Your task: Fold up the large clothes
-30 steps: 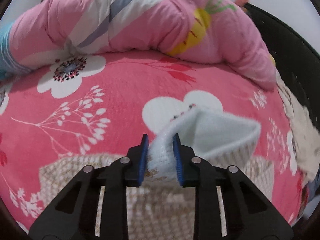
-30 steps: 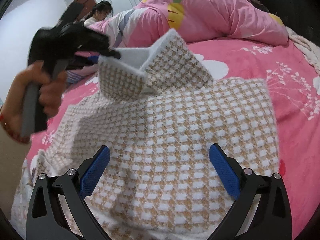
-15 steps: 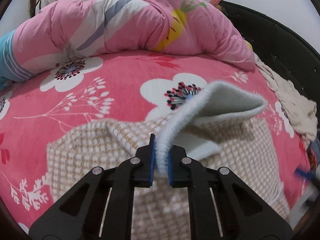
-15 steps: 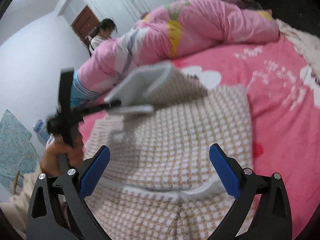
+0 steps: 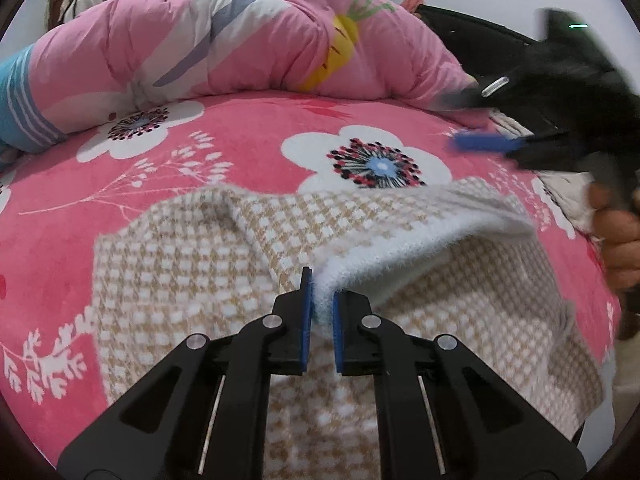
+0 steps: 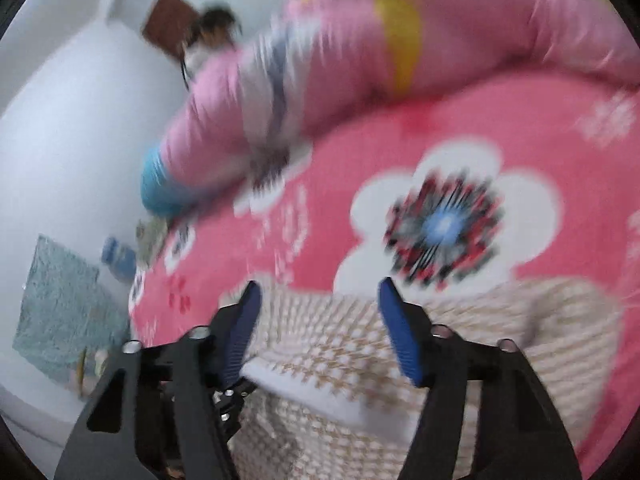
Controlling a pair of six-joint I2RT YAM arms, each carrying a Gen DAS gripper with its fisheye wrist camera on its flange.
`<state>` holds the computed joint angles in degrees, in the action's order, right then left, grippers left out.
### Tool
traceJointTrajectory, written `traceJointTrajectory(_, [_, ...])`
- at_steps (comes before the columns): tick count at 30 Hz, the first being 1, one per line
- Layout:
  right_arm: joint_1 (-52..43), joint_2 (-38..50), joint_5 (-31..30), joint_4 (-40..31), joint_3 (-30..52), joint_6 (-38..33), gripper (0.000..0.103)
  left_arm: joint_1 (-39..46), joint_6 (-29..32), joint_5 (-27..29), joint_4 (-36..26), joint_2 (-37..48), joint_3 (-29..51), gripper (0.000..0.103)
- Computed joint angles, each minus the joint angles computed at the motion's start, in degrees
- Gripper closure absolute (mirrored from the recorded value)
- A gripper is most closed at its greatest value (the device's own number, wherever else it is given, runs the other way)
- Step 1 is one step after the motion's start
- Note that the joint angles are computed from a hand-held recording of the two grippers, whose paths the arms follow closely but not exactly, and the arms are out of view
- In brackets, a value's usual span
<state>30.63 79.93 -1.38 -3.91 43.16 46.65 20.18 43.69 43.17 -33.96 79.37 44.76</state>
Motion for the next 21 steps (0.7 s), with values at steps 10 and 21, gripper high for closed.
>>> traceJointTrajectory(10, [13.60,4.86,11.87,-2.25,-4.84,0.39,0.061,17.70,26.39,16.58,-34.23,15.53,18.86,0.092])
traceJointTrajectory(21, [20.10,2.90,19.68,-15.31,-3.43,2.86,0.061,-11.35,-10.85,-2.37,0.59,16.65,12.59,0.085])
